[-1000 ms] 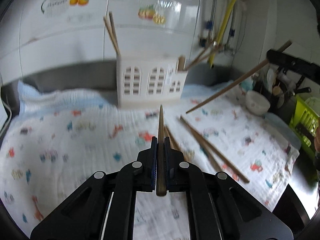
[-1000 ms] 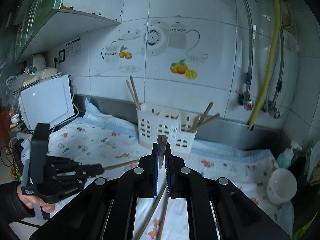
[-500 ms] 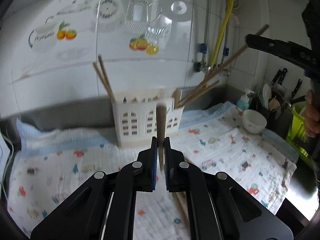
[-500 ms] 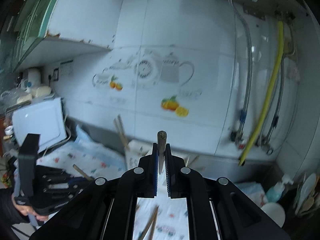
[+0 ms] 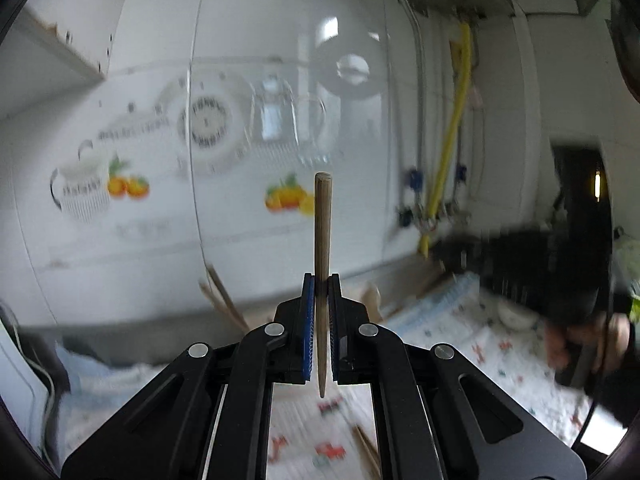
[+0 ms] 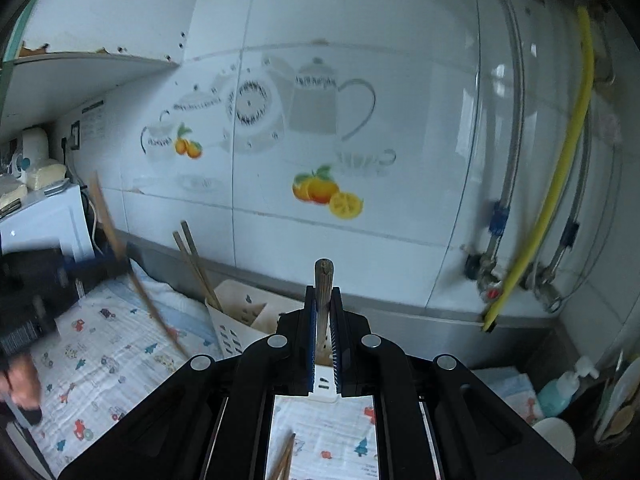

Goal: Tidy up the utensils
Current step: 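Lower both held chopsticks into the cream holder and open both tools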

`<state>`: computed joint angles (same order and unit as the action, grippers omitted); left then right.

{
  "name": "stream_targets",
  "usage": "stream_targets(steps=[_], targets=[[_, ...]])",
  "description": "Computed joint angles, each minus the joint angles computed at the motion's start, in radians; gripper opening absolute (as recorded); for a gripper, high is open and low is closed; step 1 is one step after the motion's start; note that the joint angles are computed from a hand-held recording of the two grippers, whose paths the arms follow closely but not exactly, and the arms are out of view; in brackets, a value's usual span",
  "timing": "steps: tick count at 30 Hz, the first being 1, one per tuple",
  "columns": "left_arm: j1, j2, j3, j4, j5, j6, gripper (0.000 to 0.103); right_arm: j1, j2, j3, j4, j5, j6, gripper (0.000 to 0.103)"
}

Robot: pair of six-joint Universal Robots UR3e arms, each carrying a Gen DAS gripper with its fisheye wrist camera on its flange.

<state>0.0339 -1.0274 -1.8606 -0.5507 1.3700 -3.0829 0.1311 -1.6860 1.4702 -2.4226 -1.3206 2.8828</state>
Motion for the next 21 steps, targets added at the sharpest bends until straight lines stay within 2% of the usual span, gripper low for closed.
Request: stream_targets(steps=[6,12,16,21], targets=[[-0.043,-0.196,0.176,0.102,0.109,-0.018,0.005,0.026,0.057,0.008,-0.031,-0.036,-0.009,0.006],[-0.048,-0.327,0.25,0.128,0.159,-0.042,0.005,0.027,0.076,0.02,-0.05,-0.04,-0.024,0.007],[-0.011,-0.359,0.231,0.119,0.126,-0.062,0.005,0.027,0.074,0.028,-0.063,-0.049,-0.033,0.007],[0.029,-0.369,0.188,0.113,0.091,-0.077,0.005,0.027,0.051,0.045,-0.082,-0.056,-0.038,0.018]])
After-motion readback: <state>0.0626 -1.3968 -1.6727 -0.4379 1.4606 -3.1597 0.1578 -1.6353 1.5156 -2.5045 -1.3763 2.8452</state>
